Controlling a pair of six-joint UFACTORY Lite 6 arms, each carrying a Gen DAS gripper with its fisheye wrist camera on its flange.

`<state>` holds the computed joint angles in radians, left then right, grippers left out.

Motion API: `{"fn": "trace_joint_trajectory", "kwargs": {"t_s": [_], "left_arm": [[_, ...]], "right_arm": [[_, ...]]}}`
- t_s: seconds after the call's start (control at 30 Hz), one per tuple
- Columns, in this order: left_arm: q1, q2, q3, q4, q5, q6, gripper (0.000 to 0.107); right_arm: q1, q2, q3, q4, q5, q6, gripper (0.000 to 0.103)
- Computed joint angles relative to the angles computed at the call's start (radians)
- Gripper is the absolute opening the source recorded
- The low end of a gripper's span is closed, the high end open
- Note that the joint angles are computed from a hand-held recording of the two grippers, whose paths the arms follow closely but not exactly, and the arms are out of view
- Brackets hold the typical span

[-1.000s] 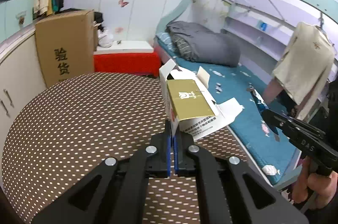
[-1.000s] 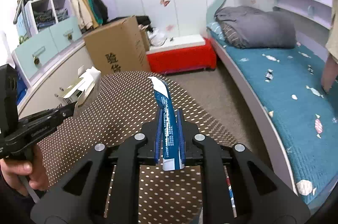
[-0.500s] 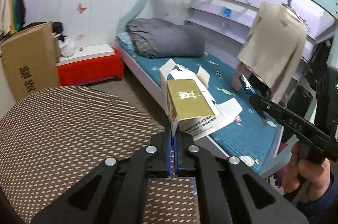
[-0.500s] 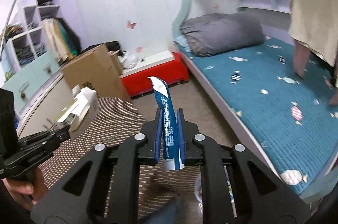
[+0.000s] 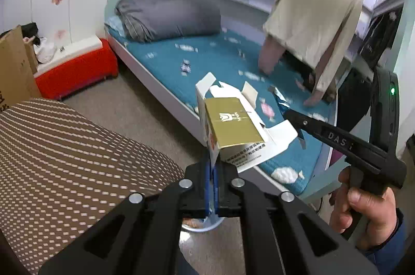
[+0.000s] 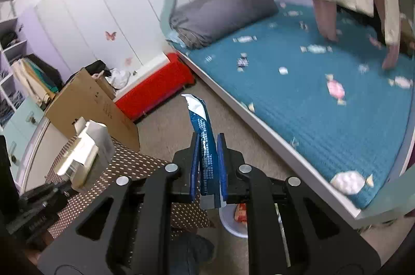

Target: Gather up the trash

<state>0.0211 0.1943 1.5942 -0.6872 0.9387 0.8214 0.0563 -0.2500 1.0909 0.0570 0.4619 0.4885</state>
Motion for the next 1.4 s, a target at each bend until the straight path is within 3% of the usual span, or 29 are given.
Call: {"fn": "trace_joint_trajectory", "kwargs": {"t_s": [0.27, 0.43, 0.47, 0.5, 0.53, 0.57, 0.6, 0.63, 0.7, 0.77, 1.07, 1.23, 1.4], "left_arm": [[-0.145, 0.146, 0.017, 0.145, -0.093, -0.138, 0.002], [-0.198, 0.272, 0.094, 0.241, -0.093, -0.205, 0.003], [-0.212, 0.290, 0.100, 0.271, -0.098, -0.219, 0.006], [-0.220, 0.303, 0.104, 0.293, -0.099, -0.230, 0.023], [-0.227, 0.312, 0.104, 0.323, -0.107, -0.250, 0.041], [-0.234, 0.312, 0.098, 0.361, -0.127, -0.285, 0.077], [-0.235, 0.289, 0.064, 0.384, -0.176, -0.316, 0.087], [-0.229, 0.268, 0.034, 0.367, -0.207, -0.310, 0.087], [-0.209, 0.265, 0.049, 0.339, -0.177, -0.298, 0.087], [-0.206, 0.238, 0.033, 0.341, -0.189, -0.305, 0.088], [-0.125, 0.083, -0.025, 0.271, -0.194, -0.217, 0.093], [-0.084, -0.069, -0.114, 0.274, -0.247, -0.176, 0.096], [0.029, -0.147, -0.086, 0.201, -0.161, -0.090, 0.096]], "right_arm": [[-0.095, 0.142, -0.034, 0.339, -0.056, -0.330, 0.014], [-0.144, 0.287, -0.023, 0.572, -0.058, -0.551, 0.014], [-0.154, 0.307, -0.024, 0.611, -0.051, -0.590, 0.015], [-0.164, 0.346, -0.022, 0.663, -0.040, -0.640, 0.016], [-0.172, 0.370, -0.026, 0.693, -0.034, -0.666, 0.022], [-0.180, 0.388, -0.038, 0.730, -0.035, -0.690, 0.056], [-0.186, 0.394, -0.056, 0.769, -0.045, -0.718, 0.087], [-0.194, 0.399, -0.085, 0.828, -0.055, -0.759, 0.091], [-0.200, 0.403, -0.112, 0.880, -0.052, -0.792, 0.092], [-0.195, 0.384, -0.144, 0.847, -0.071, -0.738, 0.097], [-0.135, 0.231, -0.174, 0.514, -0.066, -0.344, 0.097], [-0.070, 0.136, -0.128, 0.249, -0.004, -0.053, 0.097], [0.067, 0.084, 0.016, -0.047, 0.104, 0.257, 0.097]]}}
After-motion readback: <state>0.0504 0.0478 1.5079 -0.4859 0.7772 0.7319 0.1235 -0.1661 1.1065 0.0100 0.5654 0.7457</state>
